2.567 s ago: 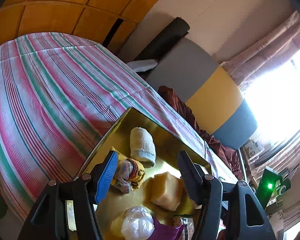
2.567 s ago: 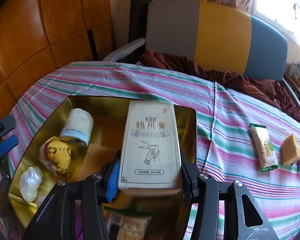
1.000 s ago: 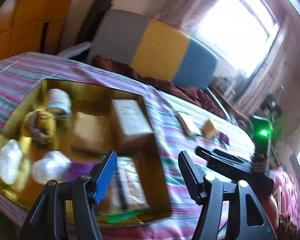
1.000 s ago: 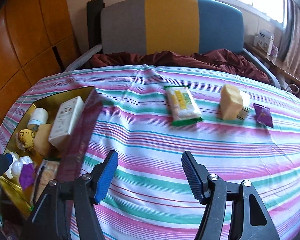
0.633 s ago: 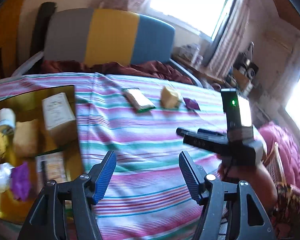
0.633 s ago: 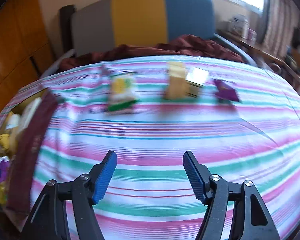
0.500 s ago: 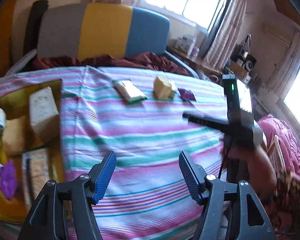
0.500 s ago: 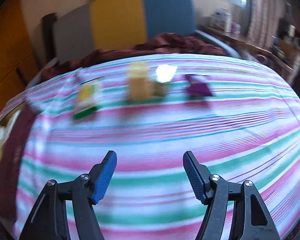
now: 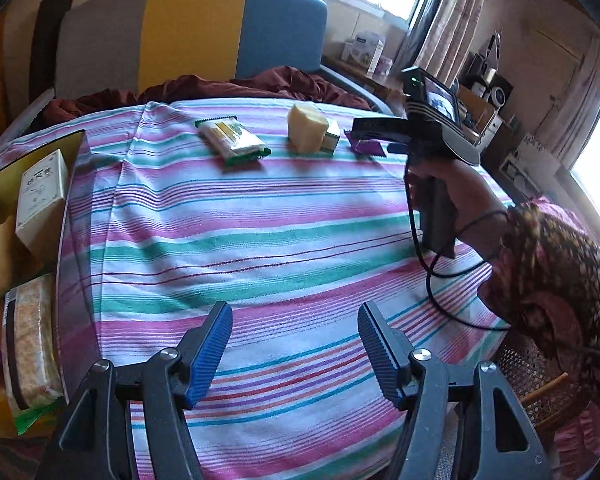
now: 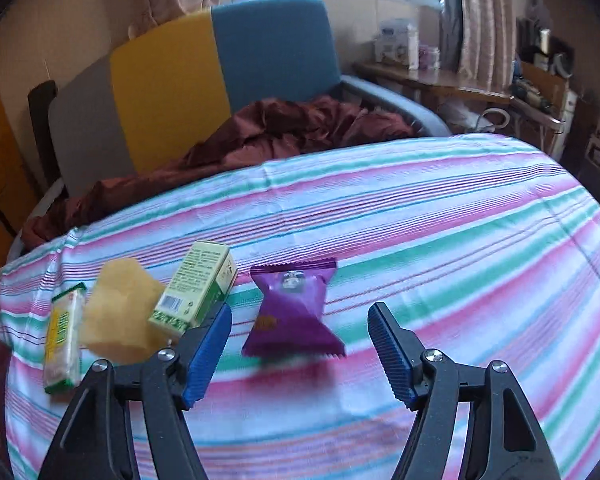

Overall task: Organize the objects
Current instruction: 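Move the right tool to the purple snack packet and grasp it, then grasp the yellow sponge with the left tool while the right tool holds the purple packet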

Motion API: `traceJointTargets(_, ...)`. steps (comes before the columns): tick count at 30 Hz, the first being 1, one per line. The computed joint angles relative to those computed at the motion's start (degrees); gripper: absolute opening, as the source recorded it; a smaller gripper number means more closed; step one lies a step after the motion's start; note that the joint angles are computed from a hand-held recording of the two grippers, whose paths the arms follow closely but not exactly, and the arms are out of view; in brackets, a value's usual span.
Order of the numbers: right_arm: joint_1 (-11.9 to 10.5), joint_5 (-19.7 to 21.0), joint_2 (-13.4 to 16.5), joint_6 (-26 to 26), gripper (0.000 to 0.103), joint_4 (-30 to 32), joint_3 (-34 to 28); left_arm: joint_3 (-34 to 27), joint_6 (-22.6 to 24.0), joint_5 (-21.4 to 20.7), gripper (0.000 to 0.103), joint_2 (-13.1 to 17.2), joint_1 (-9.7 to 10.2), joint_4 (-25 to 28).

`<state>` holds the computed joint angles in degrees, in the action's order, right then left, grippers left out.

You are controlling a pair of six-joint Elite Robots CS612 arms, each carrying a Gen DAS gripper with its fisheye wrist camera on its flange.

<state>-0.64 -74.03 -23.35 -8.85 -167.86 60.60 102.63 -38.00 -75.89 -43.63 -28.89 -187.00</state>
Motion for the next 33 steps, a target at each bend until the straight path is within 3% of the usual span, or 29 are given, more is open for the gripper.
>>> traceJointTargets(4,0.18,0.91,1.96,-0.9,0.053,4.64,-3.64,-1.2,-0.21,-0.74,0.066,0.53,0.23,1.42)
traceJointTargets(11,0.11,1.24,1.48,-1.45,0.051,2.62,-1.8,-4.54,0.22,-2.47,0.066,1.77,0.9,3.63)
traceJointTargets(13,0.18,0.35,1.03,-1.69,0.04,1.67,-0.78,-5.99,-0.26,-2.29,0.066,2.35,1.31,4.1)
traceJointTargets(21,-0.42,-0.41,-0.38,0.99,0.038,-3.45,3.14,-14.89,-0.24,-0.38,0.066,5.59,3.17,9.03)
traceJointTargets(24,-0.85,0.09,-0.71,3.07,0.038,-5.53,4.28,-18.9,0.49,2.92,0.068,7.27,3.43,10.89)
traceJointTargets(26,-1.01,0.18,-0.83,4.07,0.038,-6.43,4.76,-22.17,1.69,4.81,0.069,8.61,3.57,13.76)
traceJointTargets(33,-1.45,0.97,-0.53,6.75,0.038,-5.33,4.32,-33.76,3.84,5.12,0.074,14.03,5.02,22.48)
